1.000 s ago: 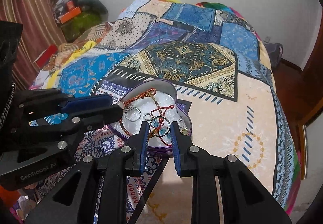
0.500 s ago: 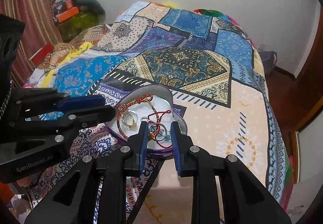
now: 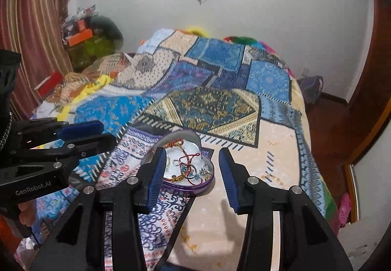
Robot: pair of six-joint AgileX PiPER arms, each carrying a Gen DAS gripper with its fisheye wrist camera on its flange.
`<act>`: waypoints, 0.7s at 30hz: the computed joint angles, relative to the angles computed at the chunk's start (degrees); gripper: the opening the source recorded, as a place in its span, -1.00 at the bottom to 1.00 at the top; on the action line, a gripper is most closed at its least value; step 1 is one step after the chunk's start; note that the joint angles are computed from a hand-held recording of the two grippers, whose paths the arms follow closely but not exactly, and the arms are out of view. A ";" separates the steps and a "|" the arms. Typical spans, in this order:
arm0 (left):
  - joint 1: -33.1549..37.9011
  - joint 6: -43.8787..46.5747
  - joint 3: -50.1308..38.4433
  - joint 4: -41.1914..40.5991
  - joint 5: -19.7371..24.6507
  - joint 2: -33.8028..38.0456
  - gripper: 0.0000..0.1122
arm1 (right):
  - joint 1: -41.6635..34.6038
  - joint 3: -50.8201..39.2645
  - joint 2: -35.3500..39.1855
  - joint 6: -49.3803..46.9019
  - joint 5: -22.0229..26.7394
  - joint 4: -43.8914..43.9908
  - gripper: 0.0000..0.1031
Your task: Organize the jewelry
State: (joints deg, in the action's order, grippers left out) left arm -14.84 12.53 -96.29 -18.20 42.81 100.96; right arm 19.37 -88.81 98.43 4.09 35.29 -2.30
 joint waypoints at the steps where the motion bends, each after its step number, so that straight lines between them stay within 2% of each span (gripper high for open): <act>1: -0.22 -0.54 1.02 0.65 -0.51 -1.86 -0.41 | 0.30 0.72 -1.39 0.82 -0.23 -0.64 -0.21; 8: -2.38 -5.80 6.37 5.91 -4.22 -13.16 -0.28 | 4.19 5.57 -12.04 9.89 -2.10 -9.54 -0.21; 11: -4.21 -10.25 7.84 10.51 -5.84 -17.41 -0.25 | 7.85 7.92 -17.34 18.72 -2.47 -19.16 -0.21; 15: -6.35 -17.33 11.64 15.90 -9.56 -24.31 -0.06 | 12.91 10.58 -23.17 30.66 -2.23 -31.36 -0.19; 18: -8.33 -23.73 13.67 22.64 -11.35 -28.15 0.12 | 17.29 12.45 -26.39 41.57 -0.59 -42.85 0.00; 21: -11.09 -32.12 15.26 31.91 -12.28 -31.16 0.29 | 21.79 14.07 -28.91 51.61 2.03 -53.61 0.08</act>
